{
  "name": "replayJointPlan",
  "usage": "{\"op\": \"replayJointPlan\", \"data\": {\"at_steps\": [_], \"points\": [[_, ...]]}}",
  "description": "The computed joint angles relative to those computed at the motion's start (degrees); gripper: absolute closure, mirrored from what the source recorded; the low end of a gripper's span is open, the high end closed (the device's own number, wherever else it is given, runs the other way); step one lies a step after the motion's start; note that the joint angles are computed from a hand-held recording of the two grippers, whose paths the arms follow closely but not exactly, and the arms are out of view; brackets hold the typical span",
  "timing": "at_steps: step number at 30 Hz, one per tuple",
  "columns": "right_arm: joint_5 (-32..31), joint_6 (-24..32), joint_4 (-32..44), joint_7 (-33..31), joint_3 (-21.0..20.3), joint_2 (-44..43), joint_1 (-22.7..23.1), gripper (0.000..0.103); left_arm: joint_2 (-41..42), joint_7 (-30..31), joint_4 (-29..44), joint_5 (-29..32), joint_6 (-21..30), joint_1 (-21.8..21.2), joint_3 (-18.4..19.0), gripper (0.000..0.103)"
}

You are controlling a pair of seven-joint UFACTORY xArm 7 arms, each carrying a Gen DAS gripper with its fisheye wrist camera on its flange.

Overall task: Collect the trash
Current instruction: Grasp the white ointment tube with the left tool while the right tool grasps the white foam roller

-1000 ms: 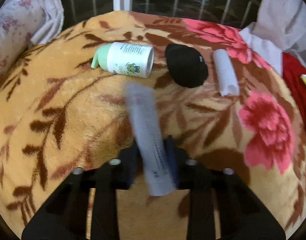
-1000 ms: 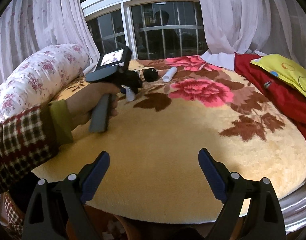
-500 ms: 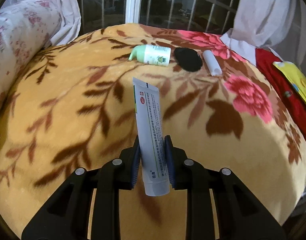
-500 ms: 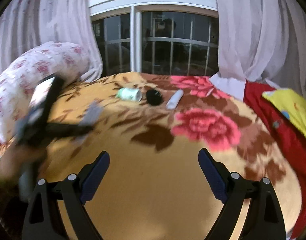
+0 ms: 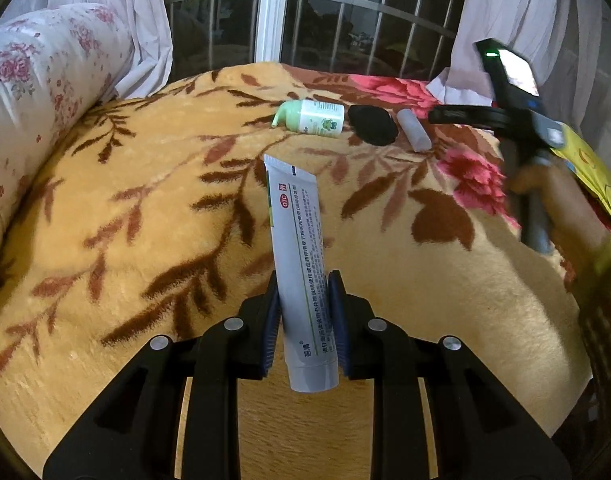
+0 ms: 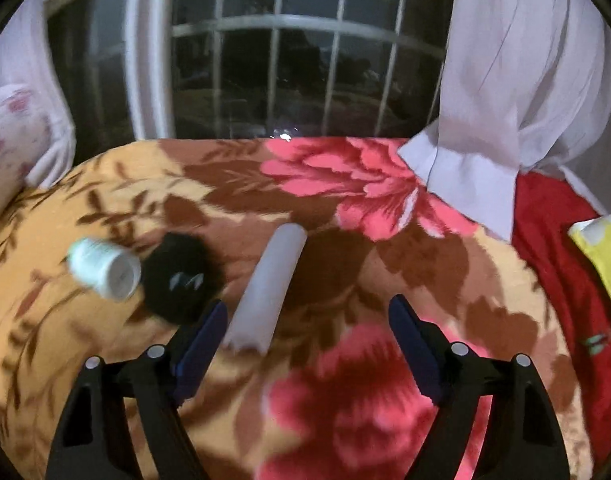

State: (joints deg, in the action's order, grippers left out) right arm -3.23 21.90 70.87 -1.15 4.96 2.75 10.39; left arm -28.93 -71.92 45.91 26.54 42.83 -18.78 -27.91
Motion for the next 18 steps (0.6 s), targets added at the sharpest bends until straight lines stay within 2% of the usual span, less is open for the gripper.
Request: {"op": "replayJointPlan", "data": {"at_steps": [3, 8, 13, 15, 17, 18], "points": [[1.2, 3.4, 7.2, 0.7, 0.2, 5.7, 0.4, 0.022, -0.5, 0.4, -0.7, -0.2, -1.3, -0.2, 0.6, 0.080], [0.4, 12.6, 20.3, 3.5, -0.4, 14.9, 2.1, 0.022, -1.1, 1.7, -1.7, -1.0, -3.5, -0.2, 1.1, 0.080], [3.0, 22.5, 31.2, 5.0, -0.2, 22.1, 2.2, 0.032, -1.4, 2.6, -2.4, -1.6, -4.2, 0.1, 1.0, 0.080], [3.2, 27.4, 35.1, 5.9, -0.6, 24.9, 2.4, 0.043, -1.3, 2.9, -2.5, -2.0, -4.4, 0.1, 1.0, 0.080], [3.5, 28.0, 35.2, 6.6, -0.7, 25.4, 2.3, 0.046, -1.1, 3.0, -2.5, -2.2, -4.5, 0.1, 0.8, 0.080], [3.7, 27.3, 34.2, 7.0, -0.8, 24.7, 2.2, 0.053, -0.9, 3.1, -2.5, -2.3, -4.5, 0.1, 0.7, 0.080]]}}
